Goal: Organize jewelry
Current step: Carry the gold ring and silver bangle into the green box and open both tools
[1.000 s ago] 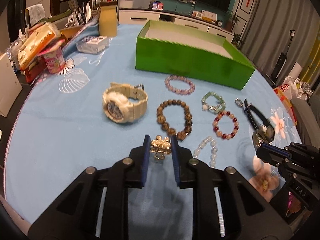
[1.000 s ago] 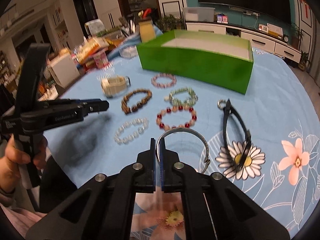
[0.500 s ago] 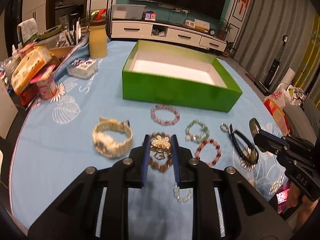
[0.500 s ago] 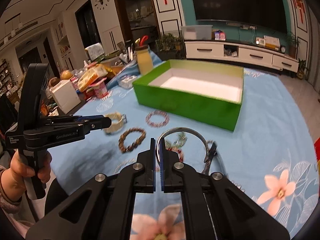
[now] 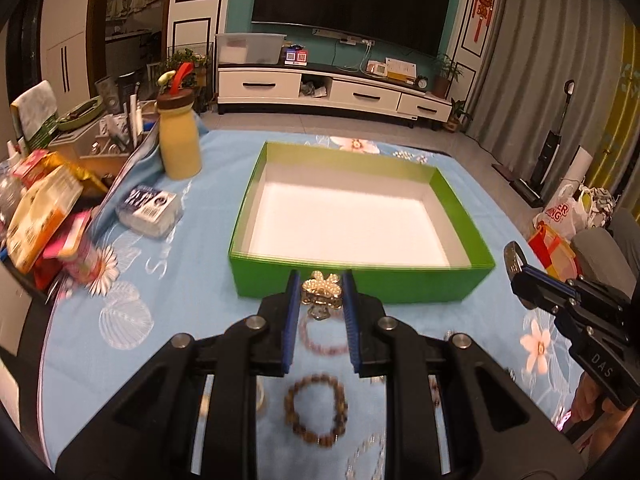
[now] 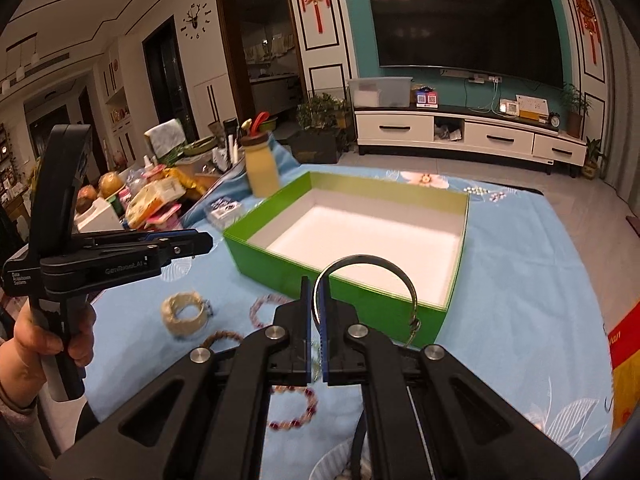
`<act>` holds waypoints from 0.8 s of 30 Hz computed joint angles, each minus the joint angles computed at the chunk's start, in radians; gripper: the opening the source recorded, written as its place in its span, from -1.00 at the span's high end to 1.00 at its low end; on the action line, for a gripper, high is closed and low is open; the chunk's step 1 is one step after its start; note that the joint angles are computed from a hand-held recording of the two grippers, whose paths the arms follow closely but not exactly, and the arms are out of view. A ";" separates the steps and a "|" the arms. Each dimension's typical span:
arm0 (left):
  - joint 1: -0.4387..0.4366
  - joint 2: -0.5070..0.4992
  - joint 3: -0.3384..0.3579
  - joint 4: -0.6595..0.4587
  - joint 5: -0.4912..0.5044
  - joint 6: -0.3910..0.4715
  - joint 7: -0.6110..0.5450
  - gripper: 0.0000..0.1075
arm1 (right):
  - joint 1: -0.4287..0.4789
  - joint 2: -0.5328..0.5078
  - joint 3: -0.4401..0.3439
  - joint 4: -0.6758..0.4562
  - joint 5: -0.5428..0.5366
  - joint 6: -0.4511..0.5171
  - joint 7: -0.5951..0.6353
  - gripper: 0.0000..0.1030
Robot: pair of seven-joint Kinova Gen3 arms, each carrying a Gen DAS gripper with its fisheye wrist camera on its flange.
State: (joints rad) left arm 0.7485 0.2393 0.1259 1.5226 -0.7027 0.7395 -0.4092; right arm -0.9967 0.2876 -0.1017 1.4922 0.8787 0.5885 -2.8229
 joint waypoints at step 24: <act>-0.035 0.297 -0.128 -0.438 0.265 0.120 -0.340 -0.31 | 0.150 0.233 0.069 -0.354 -0.476 0.068 0.438 0.45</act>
